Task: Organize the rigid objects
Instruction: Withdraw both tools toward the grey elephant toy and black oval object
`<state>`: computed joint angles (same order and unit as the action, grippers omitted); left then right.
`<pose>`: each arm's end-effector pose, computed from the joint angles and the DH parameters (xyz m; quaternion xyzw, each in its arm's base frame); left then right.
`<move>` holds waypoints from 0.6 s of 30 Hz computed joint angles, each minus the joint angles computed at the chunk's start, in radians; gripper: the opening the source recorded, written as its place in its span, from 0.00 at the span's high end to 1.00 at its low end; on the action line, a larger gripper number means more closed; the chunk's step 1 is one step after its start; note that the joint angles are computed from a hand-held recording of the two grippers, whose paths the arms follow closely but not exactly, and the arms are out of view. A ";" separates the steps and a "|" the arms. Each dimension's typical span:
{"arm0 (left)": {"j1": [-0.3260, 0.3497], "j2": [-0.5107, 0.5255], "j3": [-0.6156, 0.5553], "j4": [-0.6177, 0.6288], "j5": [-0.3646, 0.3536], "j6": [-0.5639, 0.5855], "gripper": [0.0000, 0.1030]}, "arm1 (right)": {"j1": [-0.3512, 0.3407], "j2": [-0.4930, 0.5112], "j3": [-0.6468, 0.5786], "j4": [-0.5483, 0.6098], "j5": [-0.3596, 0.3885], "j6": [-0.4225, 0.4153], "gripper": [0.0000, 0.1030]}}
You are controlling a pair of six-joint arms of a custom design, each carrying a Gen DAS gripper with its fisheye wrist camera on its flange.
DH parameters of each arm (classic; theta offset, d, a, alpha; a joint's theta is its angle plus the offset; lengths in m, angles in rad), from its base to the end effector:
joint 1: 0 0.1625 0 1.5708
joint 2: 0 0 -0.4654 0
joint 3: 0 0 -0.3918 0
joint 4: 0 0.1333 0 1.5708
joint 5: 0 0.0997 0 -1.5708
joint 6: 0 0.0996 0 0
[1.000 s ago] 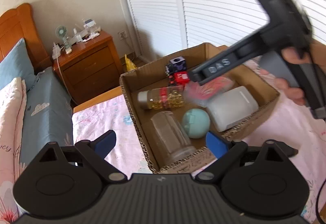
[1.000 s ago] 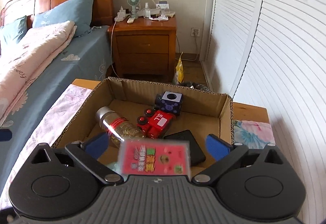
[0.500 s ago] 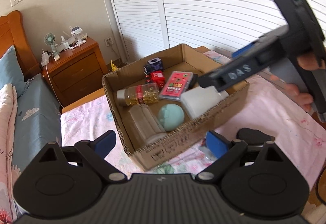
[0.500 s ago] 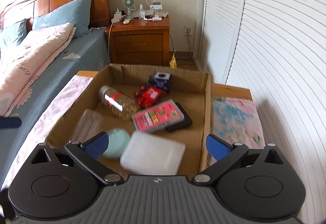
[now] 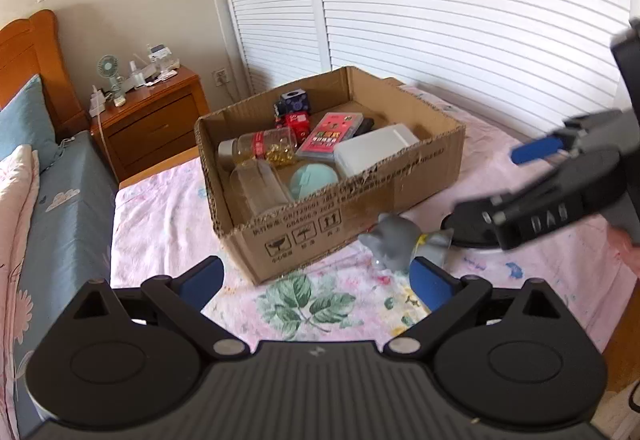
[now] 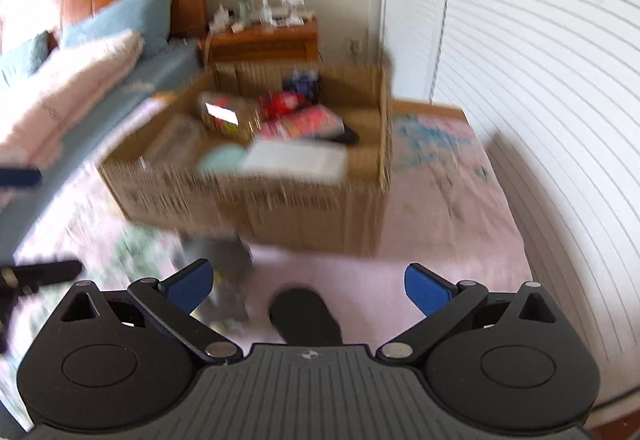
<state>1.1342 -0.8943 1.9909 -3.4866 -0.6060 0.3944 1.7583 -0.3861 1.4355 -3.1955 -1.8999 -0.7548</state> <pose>-0.0502 -0.6164 0.2109 0.1590 0.8180 -0.3617 0.4180 0.2412 -0.7290 -0.0268 0.3880 -0.8640 0.2247 0.2291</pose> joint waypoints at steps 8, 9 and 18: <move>0.015 -0.002 0.008 0.049 -0.006 -0.118 0.04 | -0.020 0.022 0.031 -0.067 -0.143 -0.029 0.00; 0.016 0.000 0.006 0.061 -0.006 -0.124 0.04 | -0.024 0.020 0.033 -0.063 -0.151 -0.024 0.00; 0.022 0.021 -0.022 0.132 -0.018 -0.131 0.04 | -0.049 0.032 -0.004 -0.060 -0.195 0.017 0.00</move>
